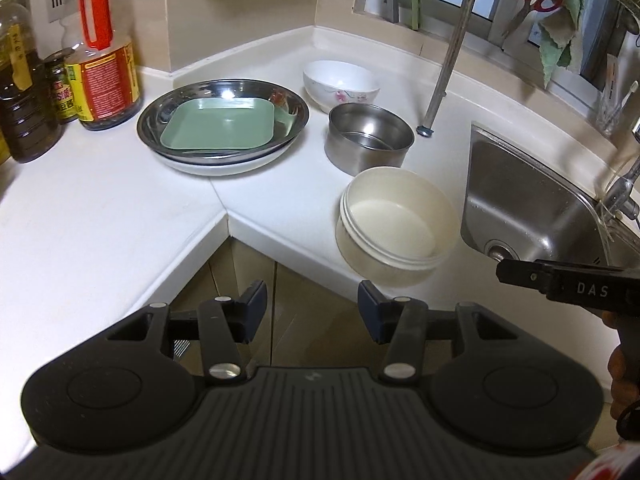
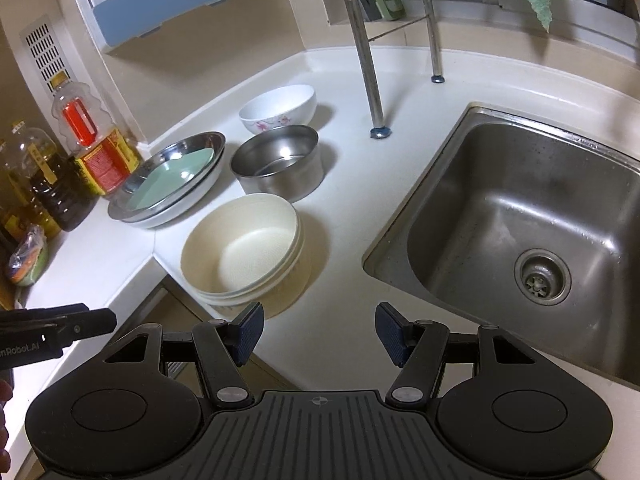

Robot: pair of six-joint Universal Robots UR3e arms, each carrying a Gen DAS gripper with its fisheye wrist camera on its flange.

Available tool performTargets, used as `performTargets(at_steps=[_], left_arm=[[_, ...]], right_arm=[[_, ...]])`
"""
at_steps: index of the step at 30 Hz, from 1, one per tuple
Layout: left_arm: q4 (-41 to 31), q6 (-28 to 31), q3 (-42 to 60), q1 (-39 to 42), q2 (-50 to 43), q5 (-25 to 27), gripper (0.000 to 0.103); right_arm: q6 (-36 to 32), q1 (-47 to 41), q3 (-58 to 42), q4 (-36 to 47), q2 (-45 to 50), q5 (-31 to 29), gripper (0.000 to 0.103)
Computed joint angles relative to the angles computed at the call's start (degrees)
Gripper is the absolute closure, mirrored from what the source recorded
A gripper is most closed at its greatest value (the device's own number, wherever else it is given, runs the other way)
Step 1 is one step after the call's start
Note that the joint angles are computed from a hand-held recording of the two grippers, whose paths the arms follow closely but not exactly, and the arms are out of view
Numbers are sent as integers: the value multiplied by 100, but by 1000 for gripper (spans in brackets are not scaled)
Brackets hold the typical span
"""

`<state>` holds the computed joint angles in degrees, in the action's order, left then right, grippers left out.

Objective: Organize plates and bowls
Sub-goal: 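Move both open tools over to the stacked cream bowls, then close both tools on the rim of the cream bowls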

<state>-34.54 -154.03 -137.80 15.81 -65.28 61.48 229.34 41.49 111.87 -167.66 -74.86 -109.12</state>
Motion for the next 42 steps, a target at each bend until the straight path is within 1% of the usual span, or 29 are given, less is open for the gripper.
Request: performTargets(at_steps=[4,11,15,18,20,24,25,26,29,37,40,42], left_arm=[[409,-148,223,-233,-560,73,56],[902,-265,647,-620,-1365,19,56],[1276,-391,863,-835,-1825,0,56],[1415,-425,1056,-955,-2162,-29,56],[1468,-443,1198,-1029,-2379,-35,61],[1622,-488,1473,-1193,-2787,59,63],[1623,-489,1546,-1223,-2875,77,65],[1622,-489,1613,-1243,-2956,88,66],[1600,-485,1787,-1289,-3163,126,67],[1401,-399,2164,-1367,-3542,180,73],[1329,-369,2251,-1391,-3626,209,78],[1242,-336,2301,-1382,-3667,187,81]], right_arm=[[-13,-144,-40,-62,56,116,41],[-60,-294,-146,-100,166,206,41],[-45,-381,-132,-299,241,237,41],[-28,-425,-180,-388,336,216,41],[-45,-465,-197,-490,413,255,41],[-103,-477,-427,-491,645,232,42],[-113,-489,-483,-487,695,248,43],[-147,-513,-517,-523,745,292,48],[-201,-566,-697,-510,914,383,56],[-264,-657,-1129,-339,1250,546,72],[-262,-678,-1210,-279,1314,586,80],[-264,-683,-1217,-334,1346,613,83]])
